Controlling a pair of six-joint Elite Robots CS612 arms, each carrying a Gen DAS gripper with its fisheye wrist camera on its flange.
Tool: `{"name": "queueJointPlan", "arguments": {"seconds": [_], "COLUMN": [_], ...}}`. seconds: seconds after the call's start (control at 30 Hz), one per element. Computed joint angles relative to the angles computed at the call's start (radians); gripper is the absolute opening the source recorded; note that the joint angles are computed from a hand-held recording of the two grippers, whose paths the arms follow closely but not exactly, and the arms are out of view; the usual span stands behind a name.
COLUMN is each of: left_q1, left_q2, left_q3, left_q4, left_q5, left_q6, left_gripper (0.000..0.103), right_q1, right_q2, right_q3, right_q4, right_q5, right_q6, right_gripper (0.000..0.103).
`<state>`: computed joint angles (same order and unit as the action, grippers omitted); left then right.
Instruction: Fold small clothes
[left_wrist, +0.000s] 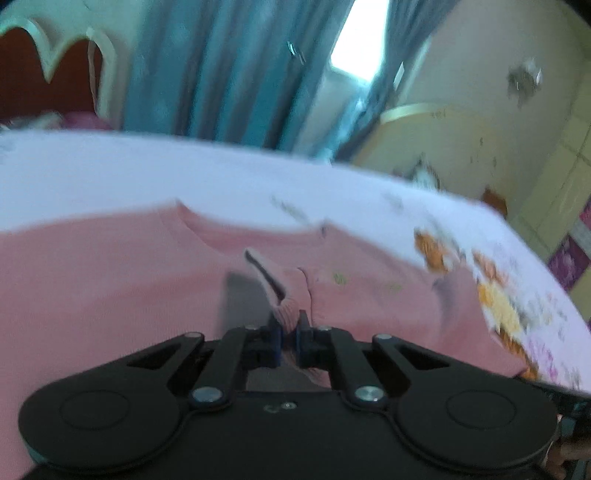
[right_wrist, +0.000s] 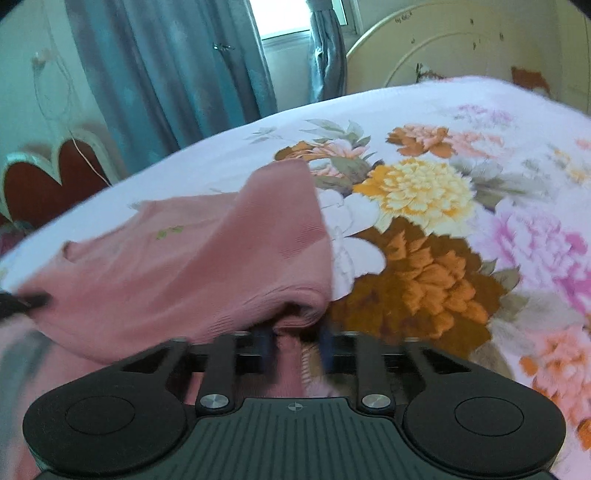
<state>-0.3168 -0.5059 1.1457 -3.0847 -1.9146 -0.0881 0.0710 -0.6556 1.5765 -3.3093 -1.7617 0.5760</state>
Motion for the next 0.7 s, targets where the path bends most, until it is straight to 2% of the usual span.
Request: {"name": "queueJointPlan", "arguments": {"seconds": [0.1, 0.2, 0.33, 0.4, 0.43, 0.47, 0.5, 0.53, 0.6, 0.7], "left_q1": [0.018, 0.026, 0.022, 0.025, 0.027, 0.031, 0.038, 0.043, 0.052, 0.055], "left_q2": [-0.008, -0.004, -0.007, -0.005, -0.006, -0.006, -0.010, -0.011, 0.005, 0.049], "left_q3": [0.030, 0.031, 0.055, 0.046, 0.043, 0.040, 0.044, 0.044, 0.012, -0.101], "left_q4": [-0.055, 0.052, 0.027, 0.049, 0.058, 0.060, 0.043, 0.016, 0.012, 0.138], "left_q5": [0.064, 0.064, 0.077, 0.065, 0.062, 0.058, 0.054, 0.055, 0.039, 0.006], "left_q6": [-0.051, -0.013, -0.015, -0.014, -0.013, -0.012, -0.017, -0.026, -0.023, -0.001], "left_gripper": [0.006, 0.006, 0.007, 0.019, 0.031, 0.048, 0.059, 0.075, 0.073, 0.061], "right_q1": [0.001, 0.007, 0.009, 0.009, 0.009, 0.008, 0.010, 0.012, 0.013, 0.001], "right_q2": [0.006, 0.008, 0.007, 0.004, -0.002, -0.011, -0.016, -0.023, -0.035, -0.032], "right_q3": [0.001, -0.004, -0.007, -0.006, -0.003, 0.007, 0.019, 0.036, 0.055, 0.036], "right_q4": [-0.013, -0.006, 0.003, 0.014, 0.025, 0.022, -0.005, -0.041, -0.072, -0.054], "right_q5": [-0.005, -0.019, -0.025, -0.024, -0.015, -0.005, -0.008, -0.011, -0.022, -0.013], "right_q6": [-0.030, -0.066, -0.084, -0.098, -0.113, -0.130, -0.150, -0.175, -0.196, -0.143], "right_gripper": [0.017, 0.017, 0.017, 0.017, 0.017, 0.017, 0.017, 0.017, 0.017, 0.017]}}
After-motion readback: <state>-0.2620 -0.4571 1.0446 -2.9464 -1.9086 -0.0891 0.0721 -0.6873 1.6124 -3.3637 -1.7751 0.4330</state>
